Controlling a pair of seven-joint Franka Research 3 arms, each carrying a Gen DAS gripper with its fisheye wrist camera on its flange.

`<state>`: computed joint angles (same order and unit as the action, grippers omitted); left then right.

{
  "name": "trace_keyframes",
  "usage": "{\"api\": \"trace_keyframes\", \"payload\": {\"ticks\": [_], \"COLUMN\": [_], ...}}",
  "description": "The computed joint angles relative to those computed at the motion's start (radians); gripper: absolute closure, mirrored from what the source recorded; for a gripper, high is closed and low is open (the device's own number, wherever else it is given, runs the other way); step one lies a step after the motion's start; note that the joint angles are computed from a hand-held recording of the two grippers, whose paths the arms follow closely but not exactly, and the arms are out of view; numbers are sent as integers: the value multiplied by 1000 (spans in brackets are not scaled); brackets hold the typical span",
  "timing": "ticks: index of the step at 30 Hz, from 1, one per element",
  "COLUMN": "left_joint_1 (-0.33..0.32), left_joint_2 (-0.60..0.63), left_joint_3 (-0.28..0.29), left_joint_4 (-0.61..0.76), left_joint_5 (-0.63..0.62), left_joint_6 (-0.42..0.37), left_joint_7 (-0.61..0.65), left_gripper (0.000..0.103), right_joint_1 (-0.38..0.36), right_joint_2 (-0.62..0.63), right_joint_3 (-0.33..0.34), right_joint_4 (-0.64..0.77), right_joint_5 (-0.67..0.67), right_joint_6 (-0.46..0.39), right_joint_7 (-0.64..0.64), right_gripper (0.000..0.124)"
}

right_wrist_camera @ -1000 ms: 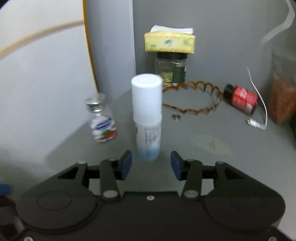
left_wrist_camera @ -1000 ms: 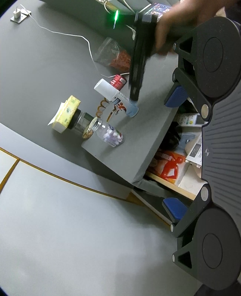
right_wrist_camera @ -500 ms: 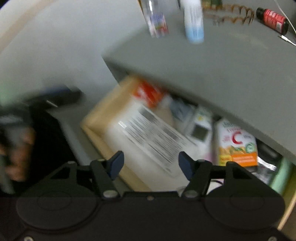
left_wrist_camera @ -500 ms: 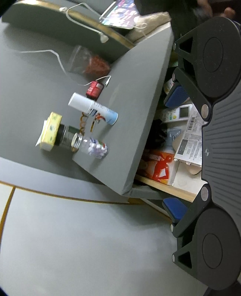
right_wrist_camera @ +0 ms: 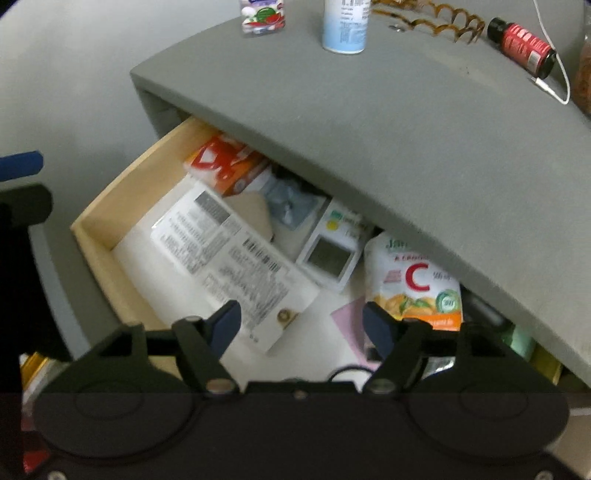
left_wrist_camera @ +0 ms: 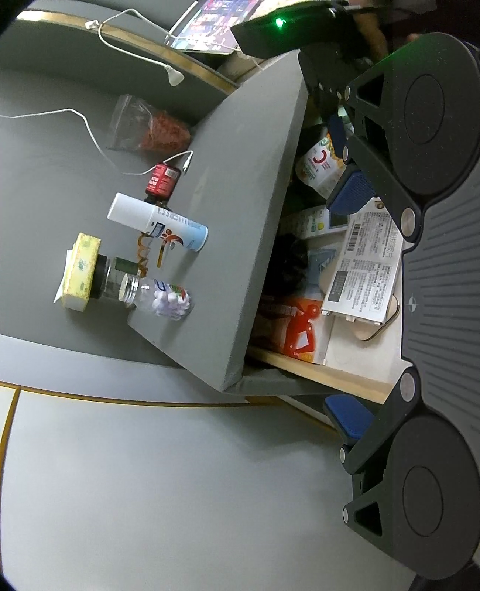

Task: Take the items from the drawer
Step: 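Move the right gripper back over the open drawer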

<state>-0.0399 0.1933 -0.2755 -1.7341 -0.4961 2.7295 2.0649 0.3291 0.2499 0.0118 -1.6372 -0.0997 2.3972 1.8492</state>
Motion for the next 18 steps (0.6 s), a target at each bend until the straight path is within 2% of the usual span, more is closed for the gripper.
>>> {"api": "trace_keyframes", "payload": {"ticks": [4, 6, 7, 8, 10, 13, 15, 16, 17, 18], "left_joint_1": [4, 7, 9, 10, 12, 19, 22, 23, 24, 24], "left_joint_2": [6, 4, 1, -2, -8, -15, -19, -19, -19, -19], "left_joint_3": [-8, -10, -10, -10, -7, -2, 2, 3, 4, 5], "left_joint_4": [12, 11, 8, 4, -3, -8, -9, -7, -6, -5], "left_joint_5": [-18, -34, -43, -50, -64, -93, -103, -109, -114, -115], "left_joint_6": [1, 7, 14, 22, 39, 39, 32, 31, 31, 31], "left_joint_7": [18, 21, 22, 22, 14, -7, -12, -11, -9, -9], "left_gripper": [0, 0, 0, 0, 0, 0, 0, 0, 0, 0], "right_joint_1": [9, 1, -6, -18, -48, -51, -38, -30, -19, -6], "right_joint_2": [62, 98, 109, 113, 118, 96, 69, 56, 49, 44], "right_joint_3": [5, 16, 22, 28, 37, 26, 14, 9, 1, -10], "right_joint_4": [62, 118, 137, 144, 159, 138, 98, 75, 59, 48], "right_joint_5": [-21, 13, 43, 92, 203, 236, 215, 198, 169, 132], "right_joint_6": [-17, -75, -98, -116, -158, -135, -57, -6, 37, 71], "right_joint_7": [-61, -132, -164, -178, -181, -176, -156, -143, -119, -86], "right_gripper": [44, 54, 69, 92, 118, 114, 104, 84, 58, 50]}}
